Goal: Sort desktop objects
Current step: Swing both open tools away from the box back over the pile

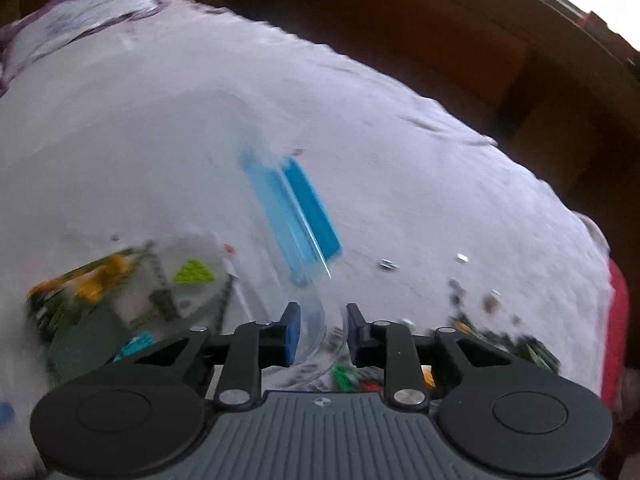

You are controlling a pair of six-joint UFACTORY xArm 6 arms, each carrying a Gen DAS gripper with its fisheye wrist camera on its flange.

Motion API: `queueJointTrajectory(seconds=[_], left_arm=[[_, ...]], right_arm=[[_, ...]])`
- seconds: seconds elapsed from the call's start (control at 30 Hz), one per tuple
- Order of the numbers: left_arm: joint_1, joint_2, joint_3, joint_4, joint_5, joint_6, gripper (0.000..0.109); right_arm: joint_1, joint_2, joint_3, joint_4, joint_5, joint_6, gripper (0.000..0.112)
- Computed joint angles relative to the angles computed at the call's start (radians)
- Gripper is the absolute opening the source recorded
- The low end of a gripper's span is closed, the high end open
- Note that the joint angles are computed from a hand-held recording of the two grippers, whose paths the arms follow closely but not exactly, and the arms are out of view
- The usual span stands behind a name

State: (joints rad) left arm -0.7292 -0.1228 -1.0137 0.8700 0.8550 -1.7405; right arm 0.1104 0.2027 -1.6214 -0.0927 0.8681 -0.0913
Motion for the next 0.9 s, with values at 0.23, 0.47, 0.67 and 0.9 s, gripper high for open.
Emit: queueJointTrajectory(seconds=[0.23,0.47,0.67,0.9], left_arm=[[0.025,-0.066,0.082,0.016,-0.068,-0.067,0.101],[-0.014,-0.100,0.098,-0.087,-0.193,0.101,0.101],[-0.109,0.037,-0.061,-0.307,-0.238,0.541,0.098],[-0.244,0.175,-0.263,-0.318,-0.070,0.908,0.078]], right_arm=[[-0.037,-0.085,0.115,0.105,-0.170,-0.085,0.028],[-0.070,-0.432,0.448,0.374,-0.379,-0.286,0.055],[-0.307,-0.852,0.833,0.679,-0.196,-0.588,0.056],[-0.621,-1.249,1.175,0.688,0.052,-0.654,0.051]])
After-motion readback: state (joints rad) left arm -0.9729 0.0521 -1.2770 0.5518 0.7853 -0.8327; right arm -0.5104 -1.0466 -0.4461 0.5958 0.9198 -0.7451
